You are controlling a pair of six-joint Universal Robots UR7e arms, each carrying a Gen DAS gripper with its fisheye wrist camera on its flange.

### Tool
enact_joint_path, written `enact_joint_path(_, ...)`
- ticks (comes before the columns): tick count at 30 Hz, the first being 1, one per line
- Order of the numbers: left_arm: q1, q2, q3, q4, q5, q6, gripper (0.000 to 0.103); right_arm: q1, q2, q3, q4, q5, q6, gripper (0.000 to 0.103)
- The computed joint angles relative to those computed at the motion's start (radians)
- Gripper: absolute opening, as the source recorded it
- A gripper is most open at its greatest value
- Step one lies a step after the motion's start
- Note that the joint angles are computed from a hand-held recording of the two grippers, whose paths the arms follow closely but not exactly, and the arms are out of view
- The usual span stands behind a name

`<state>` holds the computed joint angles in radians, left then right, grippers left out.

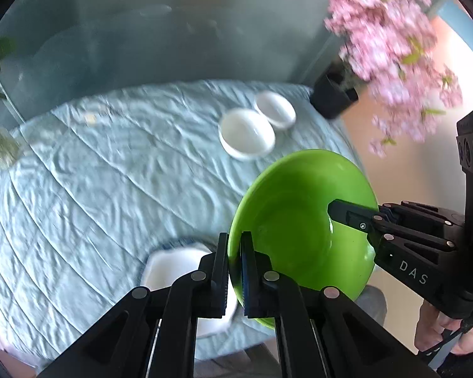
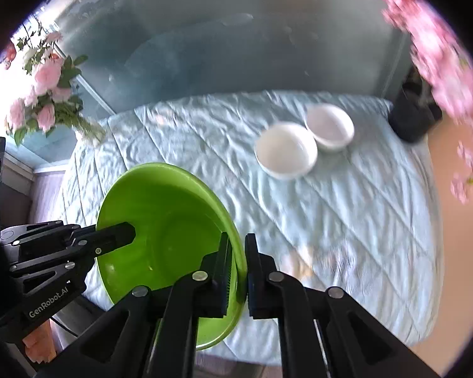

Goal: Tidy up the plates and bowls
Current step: 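Carry the green bowl beside the plate stack and lower it onto the cloth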

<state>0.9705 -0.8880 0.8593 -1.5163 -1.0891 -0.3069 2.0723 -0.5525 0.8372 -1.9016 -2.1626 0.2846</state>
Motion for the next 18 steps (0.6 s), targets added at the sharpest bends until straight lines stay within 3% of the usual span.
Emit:
enact_joint_path(9, -0.012, -0.048, 0.213, -0.049, -0.044, -0.058, 0.003, -0.034, -0.170, 0.329, -0.083, 0.013, 0.073, 0.007)
enact_joint_path(18, 0.004, -0.011, 0.292, -0.100, -0.092, -0.066, 0.003, -0.091, -0.239, 0.469, -0.111, 0.022, 0.100, 0.007)
